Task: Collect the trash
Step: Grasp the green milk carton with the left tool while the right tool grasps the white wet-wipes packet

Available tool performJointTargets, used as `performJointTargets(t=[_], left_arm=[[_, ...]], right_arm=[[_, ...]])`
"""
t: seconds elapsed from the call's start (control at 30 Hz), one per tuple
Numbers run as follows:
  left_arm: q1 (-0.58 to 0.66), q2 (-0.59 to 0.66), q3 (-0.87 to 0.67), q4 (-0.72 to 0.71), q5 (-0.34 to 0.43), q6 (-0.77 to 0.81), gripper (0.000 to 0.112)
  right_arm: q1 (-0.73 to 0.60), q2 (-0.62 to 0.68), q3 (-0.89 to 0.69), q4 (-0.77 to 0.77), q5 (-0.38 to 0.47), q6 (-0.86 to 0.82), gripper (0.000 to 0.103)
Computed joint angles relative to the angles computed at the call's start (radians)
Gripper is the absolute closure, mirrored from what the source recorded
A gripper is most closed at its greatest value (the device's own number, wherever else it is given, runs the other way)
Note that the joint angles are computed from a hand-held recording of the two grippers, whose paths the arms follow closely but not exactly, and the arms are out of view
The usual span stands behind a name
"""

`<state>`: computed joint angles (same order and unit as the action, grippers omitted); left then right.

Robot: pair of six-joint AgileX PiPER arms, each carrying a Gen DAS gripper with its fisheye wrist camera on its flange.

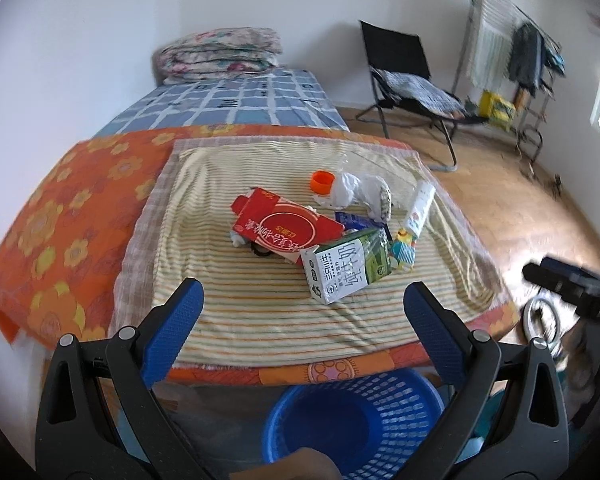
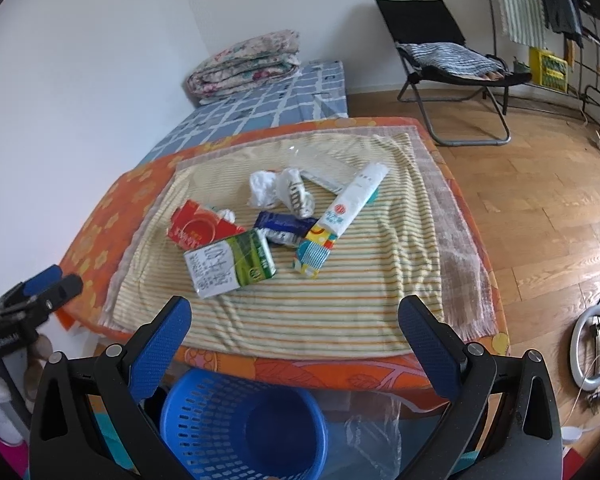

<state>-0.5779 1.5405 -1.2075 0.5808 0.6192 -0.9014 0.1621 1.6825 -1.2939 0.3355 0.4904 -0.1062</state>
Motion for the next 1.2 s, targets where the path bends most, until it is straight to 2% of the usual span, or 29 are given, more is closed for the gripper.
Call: performJointTargets(t=[0.17, 0.33, 0.47, 0.63, 0.87, 1.1, 1.2], left_arm=[[0.033, 0.076, -0.078, -0.16, -0.011, 0.241, 0.01], [0.029, 0.187, -0.205, -0.281, 0.02, 0.435, 0.01], [0.002, 0.291, -0.302, -0.221, 0.054, 0.483, 0.01], [0.005, 0.418, -0.414, -0.223, 0.116, 0.55, 0.01], [-0.024, 0.531, -0.513, -0.105, 0.155, 0.572, 0.01], [-0.052, 0.651, -0.637, -0.013, 0.214, 0.621, 0.01], [-0.067, 0.692, -0.673, 0.027, 0.23, 0.63, 0.01]], right_arm=[[-0.043, 0.013, -0.013, 0.007, -0.041, 0.024, 0.001], [-0.095, 0.14, -0.185, 0.024, 0.085, 0.046, 0.001], [-0.126, 0.249, -0.34, 0.035, 0.182, 0.068, 0.0], [-0.145, 0.377, -0.534, 0.041, 0.285, 0.105, 0.001], [-0.171, 0.546, -0.777, 0.093, 0.428, 0.183, 0.002], [-0.181, 0.616, -0.897, 0.1, 0.465, 0.229, 0.003], [-0.185, 0.657, -0.956, 0.1, 0.497, 0.255, 0.008]])
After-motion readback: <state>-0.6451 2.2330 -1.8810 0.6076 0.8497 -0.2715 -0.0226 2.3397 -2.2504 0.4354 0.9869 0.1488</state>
